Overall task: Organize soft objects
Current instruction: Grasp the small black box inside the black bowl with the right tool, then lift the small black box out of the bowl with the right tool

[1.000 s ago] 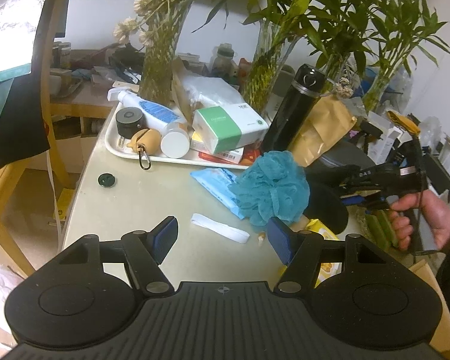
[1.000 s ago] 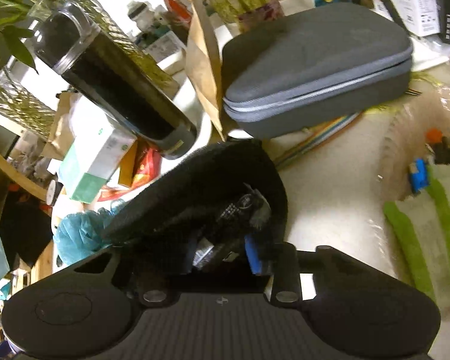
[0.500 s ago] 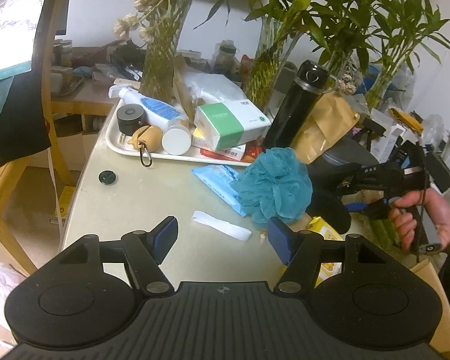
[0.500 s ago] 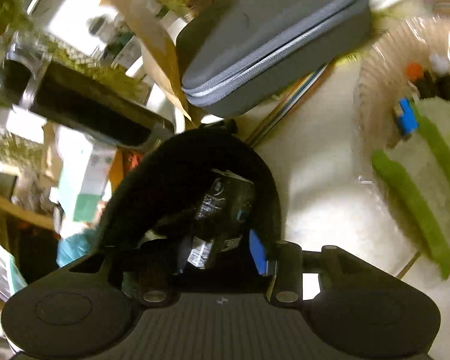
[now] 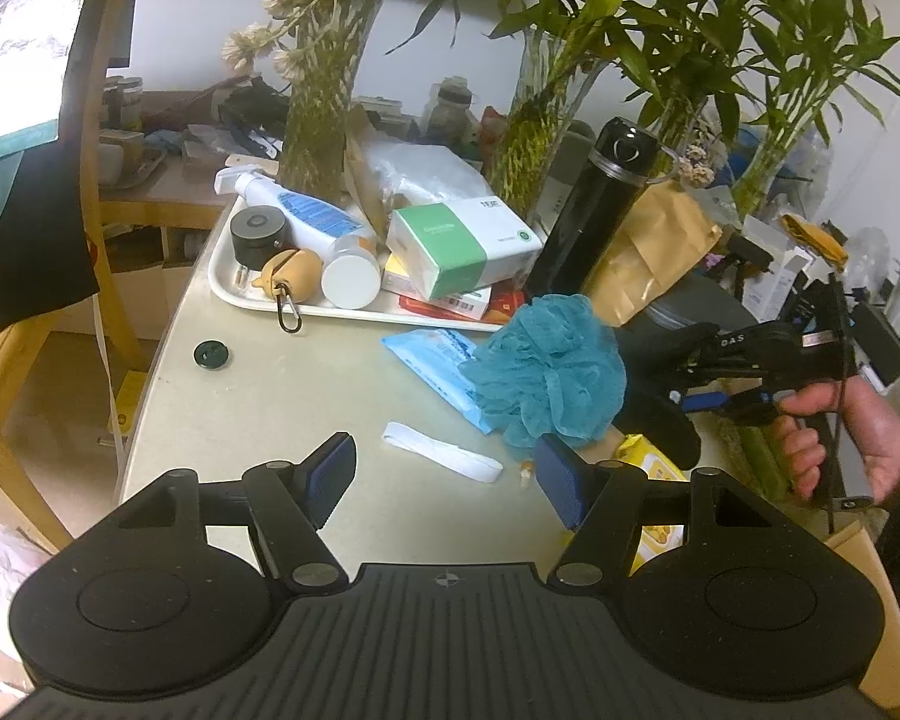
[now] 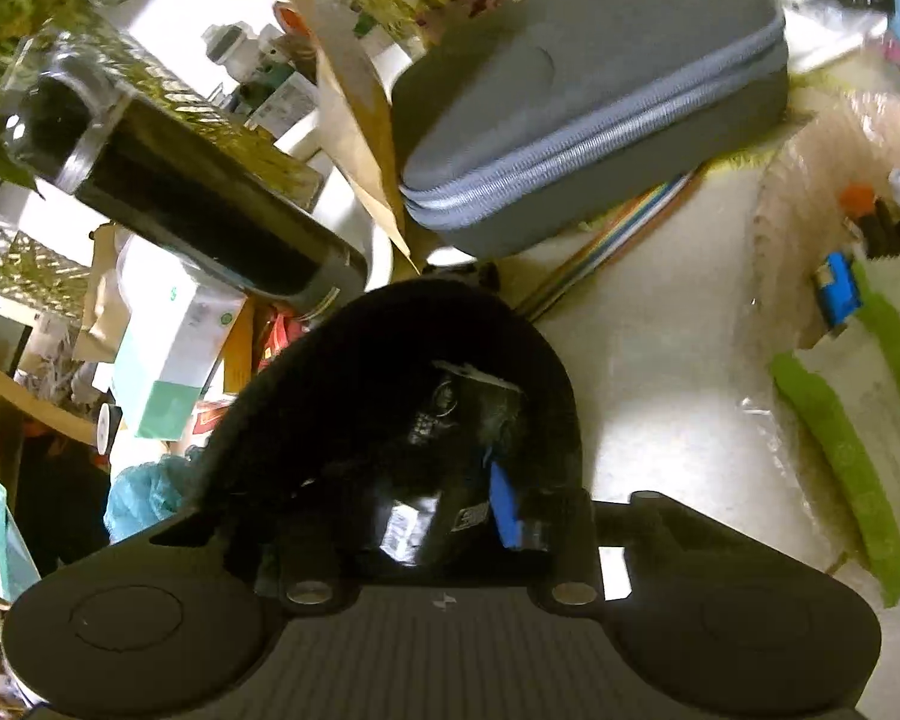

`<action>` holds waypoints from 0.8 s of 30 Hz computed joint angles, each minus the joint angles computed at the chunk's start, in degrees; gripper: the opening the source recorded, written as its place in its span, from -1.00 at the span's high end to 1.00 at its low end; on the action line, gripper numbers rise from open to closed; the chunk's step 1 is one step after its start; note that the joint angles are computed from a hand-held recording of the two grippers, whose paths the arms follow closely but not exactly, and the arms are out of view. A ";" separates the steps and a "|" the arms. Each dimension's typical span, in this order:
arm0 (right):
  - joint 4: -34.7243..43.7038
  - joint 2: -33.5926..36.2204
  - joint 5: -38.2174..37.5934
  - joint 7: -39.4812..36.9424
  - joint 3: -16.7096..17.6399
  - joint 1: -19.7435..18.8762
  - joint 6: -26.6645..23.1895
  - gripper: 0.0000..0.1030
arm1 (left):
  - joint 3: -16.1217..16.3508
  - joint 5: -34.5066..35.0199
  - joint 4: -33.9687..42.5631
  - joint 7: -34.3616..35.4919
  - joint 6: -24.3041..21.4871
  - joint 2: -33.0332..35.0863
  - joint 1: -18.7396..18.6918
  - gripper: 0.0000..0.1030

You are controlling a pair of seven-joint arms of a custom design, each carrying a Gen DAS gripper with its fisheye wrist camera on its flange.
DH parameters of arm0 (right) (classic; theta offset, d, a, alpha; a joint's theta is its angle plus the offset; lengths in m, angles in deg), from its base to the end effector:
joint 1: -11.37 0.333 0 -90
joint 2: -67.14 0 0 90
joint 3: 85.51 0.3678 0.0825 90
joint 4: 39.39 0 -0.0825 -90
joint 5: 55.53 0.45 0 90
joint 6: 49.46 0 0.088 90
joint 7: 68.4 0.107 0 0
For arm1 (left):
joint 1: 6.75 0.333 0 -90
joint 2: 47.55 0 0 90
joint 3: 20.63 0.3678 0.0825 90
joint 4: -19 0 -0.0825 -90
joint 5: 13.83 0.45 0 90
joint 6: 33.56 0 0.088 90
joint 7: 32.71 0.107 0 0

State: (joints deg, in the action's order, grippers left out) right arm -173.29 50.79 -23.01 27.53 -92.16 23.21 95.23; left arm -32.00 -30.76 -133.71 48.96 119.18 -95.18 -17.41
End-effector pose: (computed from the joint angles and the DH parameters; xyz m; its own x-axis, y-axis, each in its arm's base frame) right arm 0.5381 0.0400 0.5164 -0.2587 -0.8046 -0.5345 -0.8481 0.4541 -0.2730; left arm 0.3518 -0.1478 0.5909 -0.1350 -0.9609 0.2418 -0.7121 -0.0756 -0.6980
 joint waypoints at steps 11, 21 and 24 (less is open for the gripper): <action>-3.07 -8.56 -8.36 -1.08 -0.01 0.31 3.34 0.43 | 0.75 -0.16 0.46 2.27 -0.88 0.33 -1.52 -0.27; -4.08 -10.83 -12.34 -2.15 -3.89 -0.43 -13.26 0.42 | 0.43 -0.68 0.31 2.01 -1.09 -0.44 -0.53 -0.27; -4.46 -10.22 -11.82 -2.62 -4.03 -2.11 -17.01 0.40 | 0.63 -1.24 0.53 1.83 -0.57 -0.23 -0.88 -0.27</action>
State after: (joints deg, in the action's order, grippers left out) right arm -177.75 40.57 -34.82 24.91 -96.19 21.10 78.22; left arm -31.37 -32.00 -133.18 50.79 118.61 -95.41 -18.29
